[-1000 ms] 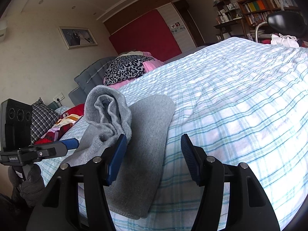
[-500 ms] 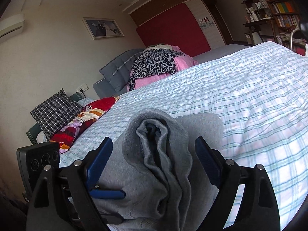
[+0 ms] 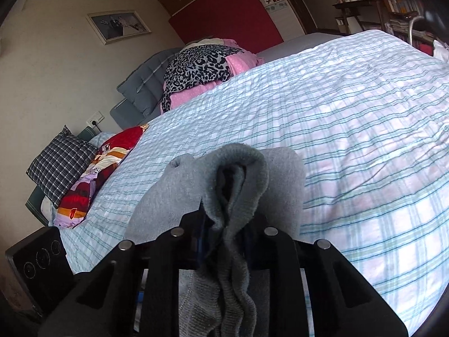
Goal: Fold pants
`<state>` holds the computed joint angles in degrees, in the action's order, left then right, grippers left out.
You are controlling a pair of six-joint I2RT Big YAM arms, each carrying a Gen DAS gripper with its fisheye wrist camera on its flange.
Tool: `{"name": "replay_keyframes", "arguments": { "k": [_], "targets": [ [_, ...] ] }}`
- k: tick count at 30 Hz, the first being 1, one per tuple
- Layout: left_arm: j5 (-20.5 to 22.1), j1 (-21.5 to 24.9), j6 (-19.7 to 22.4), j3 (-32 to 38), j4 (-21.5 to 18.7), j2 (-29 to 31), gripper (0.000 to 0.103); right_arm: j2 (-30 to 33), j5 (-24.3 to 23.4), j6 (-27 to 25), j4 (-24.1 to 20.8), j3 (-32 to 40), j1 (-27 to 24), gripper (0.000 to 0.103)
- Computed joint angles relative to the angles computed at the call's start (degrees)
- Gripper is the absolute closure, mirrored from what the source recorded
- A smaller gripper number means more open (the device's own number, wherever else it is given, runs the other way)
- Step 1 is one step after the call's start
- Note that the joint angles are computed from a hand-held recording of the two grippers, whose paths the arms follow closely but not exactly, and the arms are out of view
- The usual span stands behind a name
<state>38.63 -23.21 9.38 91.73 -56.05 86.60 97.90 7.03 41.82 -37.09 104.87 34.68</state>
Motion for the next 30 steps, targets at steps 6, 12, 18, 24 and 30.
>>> {"name": "replay_keyframes", "arguments": {
  "k": [6, 12, 18, 24, 30],
  "targets": [
    [-1.5, -1.1, 2.2, -0.8, 1.0, 0.6, 0.05, -0.5, -3.9, 6.5, 4.4, -5.6, -2.2, 0.08],
    [0.1, -0.5, 2.4, -0.4, -0.1, 0.6, 0.05, -3.5, 5.6, 2.9, 2.6, -7.4, 0.3, 0.058],
    [0.9, -0.6, 2.4, 0.2, -0.8, 0.6, 0.049, -9.1, 12.5, -0.2, 6.6, -13.1, 3.6, 0.056],
    [0.3, -1.7, 2.1, -0.5, 0.0, -0.1, 0.045, -7.9, 10.1, -4.5, 2.6, -12.4, 6.3, 0.056],
    [1.3, -1.2, 2.9, -0.8, -1.5, -0.3, 0.045, -9.2, 10.5, 0.1, 4.8, -18.4, 7.2, 0.055]
  ]
}}
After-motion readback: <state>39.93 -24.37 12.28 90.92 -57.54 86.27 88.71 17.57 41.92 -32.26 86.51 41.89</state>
